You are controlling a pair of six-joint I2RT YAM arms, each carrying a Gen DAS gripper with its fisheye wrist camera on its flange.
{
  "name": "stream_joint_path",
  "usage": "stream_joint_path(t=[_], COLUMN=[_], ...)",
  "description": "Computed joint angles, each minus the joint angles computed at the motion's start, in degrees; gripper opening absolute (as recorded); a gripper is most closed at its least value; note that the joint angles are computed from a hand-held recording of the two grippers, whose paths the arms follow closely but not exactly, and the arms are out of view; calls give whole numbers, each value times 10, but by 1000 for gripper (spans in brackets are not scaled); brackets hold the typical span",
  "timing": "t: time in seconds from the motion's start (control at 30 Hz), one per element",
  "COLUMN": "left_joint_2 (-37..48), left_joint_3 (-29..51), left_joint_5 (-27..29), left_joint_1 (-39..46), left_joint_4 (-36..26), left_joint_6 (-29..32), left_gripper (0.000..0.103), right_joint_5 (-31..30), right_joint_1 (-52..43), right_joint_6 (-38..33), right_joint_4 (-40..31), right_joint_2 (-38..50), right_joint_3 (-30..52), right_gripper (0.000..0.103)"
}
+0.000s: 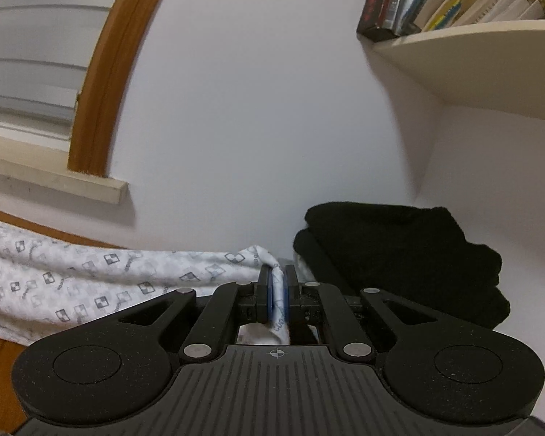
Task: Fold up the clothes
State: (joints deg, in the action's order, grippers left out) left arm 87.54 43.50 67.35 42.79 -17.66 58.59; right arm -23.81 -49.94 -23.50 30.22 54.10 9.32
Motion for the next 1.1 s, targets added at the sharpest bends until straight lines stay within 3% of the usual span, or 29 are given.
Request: stream_joint_path(t=[0.2, 0.3, 0.43, 0.47, 0.53, 0.67, 0.8, 0.97, 1.03, 1.1], left_joint_2=[-6, 22, 83, 100, 133, 157, 163, 171, 172, 170], left_joint_3=[-21, -17, -2, 5, 21, 36, 45, 62, 62, 60], left_joint_5=[-7, -41, -113, -141, -192, -226, -231, -246, -252, -254], left_joint_1=[-18, -45, -90, -103, -124, -138, -141, -154, -159, -160], left_joint_4=[117, 176, 258, 268, 274, 265, 242, 186, 184, 180], left_joint_6=[-119, -168, -232, -242, -250, -240, -218, -165, -156, -147], left_gripper=[3, 3, 3, 4, 5, 5, 12, 19, 19, 19], right_joint_5=[48, 90, 172, 199, 236, 257, 204, 90, 66, 81], right_joint_1=[57, 105, 183, 203, 227, 242, 209, 157, 158, 162], right_joint_6=[8, 8, 9, 9, 20, 35, 64, 80, 72, 58], right_joint_4=[-13, -26, -8, 8, 24, 14, -29, -87, -94, -85], right_joint_2=[13, 77, 238, 287, 365, 454, 462, 439, 444, 453], right_joint_3=[49, 113, 222, 248, 293, 342, 341, 311, 301, 291], right_gripper=[6, 6, 7, 9, 28, 34, 34, 34, 34, 34])
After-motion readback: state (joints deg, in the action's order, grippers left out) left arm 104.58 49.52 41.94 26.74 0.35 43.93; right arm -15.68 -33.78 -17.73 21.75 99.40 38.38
